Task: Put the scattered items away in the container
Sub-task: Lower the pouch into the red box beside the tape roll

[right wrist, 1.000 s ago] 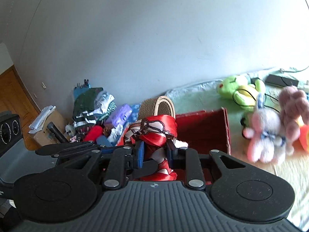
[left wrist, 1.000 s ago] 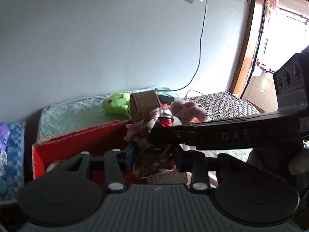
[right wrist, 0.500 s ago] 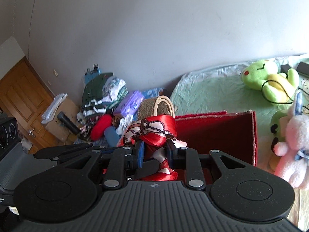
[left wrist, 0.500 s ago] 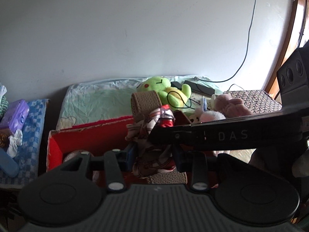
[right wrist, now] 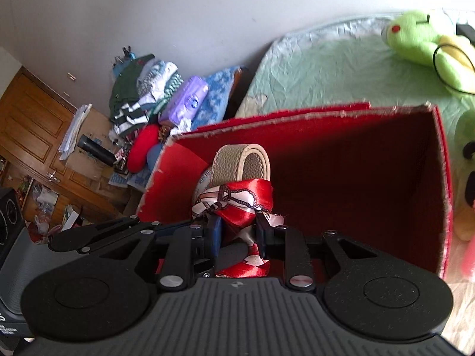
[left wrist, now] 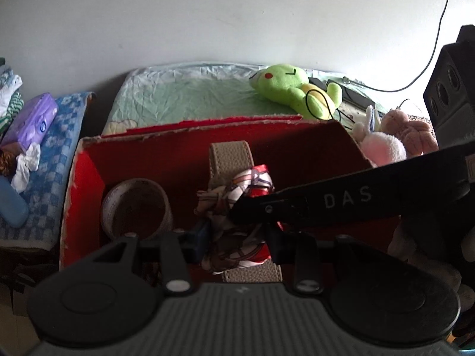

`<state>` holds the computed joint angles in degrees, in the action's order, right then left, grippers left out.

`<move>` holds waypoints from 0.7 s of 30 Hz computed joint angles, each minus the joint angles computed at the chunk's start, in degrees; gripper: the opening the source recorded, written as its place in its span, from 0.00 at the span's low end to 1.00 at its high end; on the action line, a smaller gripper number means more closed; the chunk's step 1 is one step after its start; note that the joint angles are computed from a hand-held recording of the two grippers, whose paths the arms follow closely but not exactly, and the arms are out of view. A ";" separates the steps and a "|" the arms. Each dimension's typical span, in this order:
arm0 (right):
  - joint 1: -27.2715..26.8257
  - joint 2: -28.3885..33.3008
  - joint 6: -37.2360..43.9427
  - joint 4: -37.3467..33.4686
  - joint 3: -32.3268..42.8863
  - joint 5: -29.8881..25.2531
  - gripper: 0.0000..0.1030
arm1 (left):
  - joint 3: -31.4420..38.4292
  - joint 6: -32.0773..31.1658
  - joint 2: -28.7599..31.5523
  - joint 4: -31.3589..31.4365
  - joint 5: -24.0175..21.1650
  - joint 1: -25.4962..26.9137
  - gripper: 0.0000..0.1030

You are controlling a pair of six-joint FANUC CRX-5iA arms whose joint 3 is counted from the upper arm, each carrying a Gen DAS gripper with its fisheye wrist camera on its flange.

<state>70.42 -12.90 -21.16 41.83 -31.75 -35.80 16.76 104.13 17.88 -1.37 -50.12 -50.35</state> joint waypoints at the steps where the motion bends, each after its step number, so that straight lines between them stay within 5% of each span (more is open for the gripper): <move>1: -0.40 0.57 1.92 -2.41 0.93 0.15 0.25 | 0.09 -0.35 0.27 0.36 -0.54 0.25 0.34; 14: -4.94 8.73 22.96 -26.15 12.56 -3.65 0.26 | 6.82 -3.47 6.83 3.03 -10.72 2.66 0.34; 21: -7.16 10.55 27.99 -33.96 15.52 -4.05 0.29 | 7.55 -2.60 7.73 3.59 -12.56 3.54 0.35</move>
